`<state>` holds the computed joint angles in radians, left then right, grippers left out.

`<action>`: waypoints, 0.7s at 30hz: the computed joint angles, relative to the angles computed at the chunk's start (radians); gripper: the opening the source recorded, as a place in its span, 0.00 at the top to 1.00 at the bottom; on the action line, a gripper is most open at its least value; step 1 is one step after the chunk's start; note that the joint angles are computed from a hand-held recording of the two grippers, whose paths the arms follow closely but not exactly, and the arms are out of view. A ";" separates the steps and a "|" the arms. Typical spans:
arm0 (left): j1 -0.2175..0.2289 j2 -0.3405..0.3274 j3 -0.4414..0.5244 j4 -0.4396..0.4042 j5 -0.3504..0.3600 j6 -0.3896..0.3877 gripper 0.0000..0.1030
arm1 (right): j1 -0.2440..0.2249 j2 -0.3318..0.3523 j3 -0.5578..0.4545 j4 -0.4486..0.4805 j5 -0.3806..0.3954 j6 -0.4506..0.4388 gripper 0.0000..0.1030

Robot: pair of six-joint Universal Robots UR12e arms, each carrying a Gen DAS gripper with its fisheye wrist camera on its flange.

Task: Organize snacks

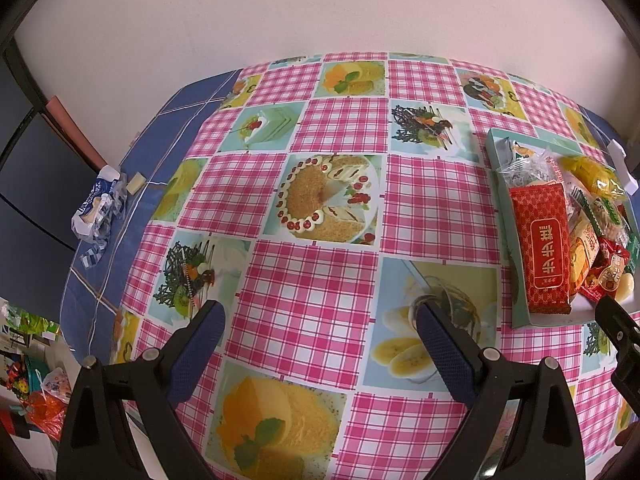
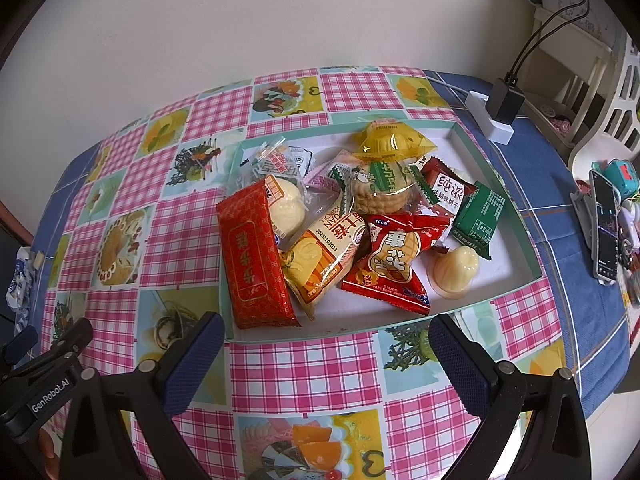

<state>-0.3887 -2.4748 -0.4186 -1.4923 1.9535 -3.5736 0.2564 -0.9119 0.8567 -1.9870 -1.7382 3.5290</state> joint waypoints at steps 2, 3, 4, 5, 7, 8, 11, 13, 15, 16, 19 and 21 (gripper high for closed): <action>0.000 -0.004 0.009 -0.005 0.001 -0.001 0.06 | 0.000 -0.001 0.004 -0.001 0.001 -0.003 0.00; 0.000 -0.004 0.007 -0.004 0.000 -0.001 0.06 | 0.000 -0.001 0.004 -0.001 0.001 -0.003 0.00; 0.000 -0.004 0.007 -0.004 0.000 0.000 0.06 | -0.001 -0.001 0.004 -0.002 0.002 -0.005 0.00; 0.000 -0.001 0.001 -0.002 0.000 -0.001 0.06 | -0.001 -0.001 0.004 -0.002 0.002 -0.005 0.00; 0.001 -0.004 0.008 -0.005 -0.001 0.001 0.06 | -0.001 -0.001 0.003 0.000 0.002 -0.005 0.00; 0.001 -0.004 0.008 -0.005 -0.001 0.001 0.06 | -0.001 -0.001 0.003 0.000 0.002 -0.005 0.00; 0.001 -0.006 0.012 -0.008 -0.001 0.001 0.06 | -0.001 -0.001 0.004 0.000 0.003 -0.006 0.00; 0.001 -0.004 0.009 -0.008 -0.002 0.000 0.06 | -0.002 -0.002 0.006 -0.001 0.004 -0.008 0.00; 0.002 -0.004 0.008 -0.009 -0.003 0.000 0.06 | -0.002 -0.003 0.009 -0.001 0.004 -0.009 0.00; 0.002 -0.004 0.008 -0.009 -0.003 0.000 0.06 | -0.003 -0.005 0.012 -0.003 0.004 -0.009 0.00; 0.002 -0.004 0.009 -0.010 -0.003 0.000 0.06 | -0.003 -0.003 0.007 -0.001 0.005 -0.011 0.00; 0.002 -0.005 0.011 -0.013 -0.004 -0.001 0.06 | -0.003 -0.003 0.007 0.000 0.005 -0.011 0.00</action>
<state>-0.3866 -2.4802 -0.4072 -1.5051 1.9494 -3.5742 0.2532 -0.9145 0.8639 -1.9873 -1.7333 3.5183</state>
